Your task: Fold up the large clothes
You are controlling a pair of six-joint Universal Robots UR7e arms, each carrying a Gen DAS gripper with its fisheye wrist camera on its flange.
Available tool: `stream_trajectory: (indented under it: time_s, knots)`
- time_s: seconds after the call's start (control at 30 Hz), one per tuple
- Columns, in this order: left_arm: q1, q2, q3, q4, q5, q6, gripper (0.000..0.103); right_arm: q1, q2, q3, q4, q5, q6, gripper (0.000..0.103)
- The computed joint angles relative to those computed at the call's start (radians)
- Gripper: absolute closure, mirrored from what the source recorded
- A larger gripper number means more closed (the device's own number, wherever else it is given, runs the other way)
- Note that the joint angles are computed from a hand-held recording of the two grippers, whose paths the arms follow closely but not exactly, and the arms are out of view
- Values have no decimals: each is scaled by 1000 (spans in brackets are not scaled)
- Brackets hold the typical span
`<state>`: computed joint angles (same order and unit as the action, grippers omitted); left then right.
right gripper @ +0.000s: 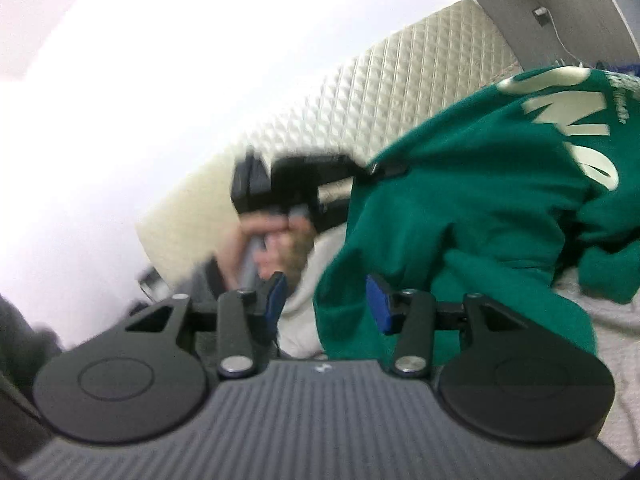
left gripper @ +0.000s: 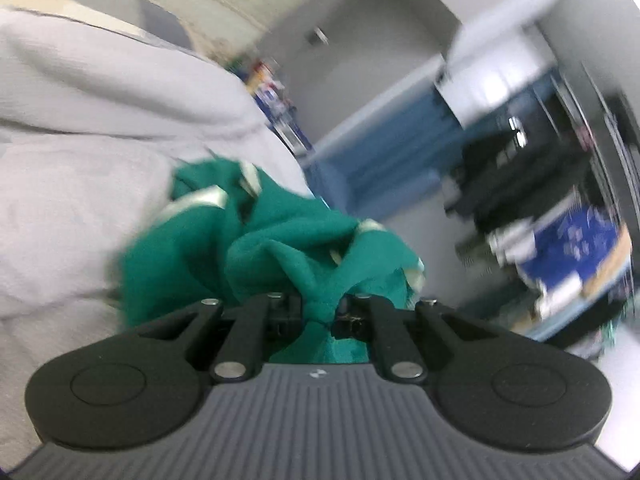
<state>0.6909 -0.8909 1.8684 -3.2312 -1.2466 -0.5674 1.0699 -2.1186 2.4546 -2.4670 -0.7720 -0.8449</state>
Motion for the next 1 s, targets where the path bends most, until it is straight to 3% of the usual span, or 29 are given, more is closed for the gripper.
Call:
stream_trajectory:
  time_s: [0.07,0.13,0.23,0.33,0.4,0.5,0.63,0.73,0.8,0.87,0.93,1.0]
  knots:
    - [25,-11,29,-64,22,10,92,-29,27,-9,-47,33,74,55]
    - [60,-18,44,-95,21,-31,92,-40,89,-19,-180,7,223,54]
    - [91,-15,59,-139,25,-50,92,-8,209,-53,-403,-150,468,47]
    - [121,-3,59,-166,18,-71,92,17,336,-124,-489,-261,632,41]
    - [135,14,52,-183,32,-69,92,42,409,-171,-507,-322,686,37]
    - [159,41,32,-191,41,-43,92,61,481,-218,-497,-353,780,36]
    - [187,82,-10,-188,40,-50,91,93,587,-233,-687,-488,861,36]
    - [191,107,-30,-195,70,-20,91,70,668,-265,-806,-400,911,36]
    - [196,127,-46,-198,84,-14,91,58,728,-295,-901,-315,972,26]
    - [202,142,-60,-198,95,-6,91,68,773,-332,-968,-301,990,26]
    - [210,156,-74,-200,99,5,91,88,801,-359,-1052,-330,979,34]
    - [221,161,-78,-209,71,5,91,105,803,-385,-1072,-373,970,86]
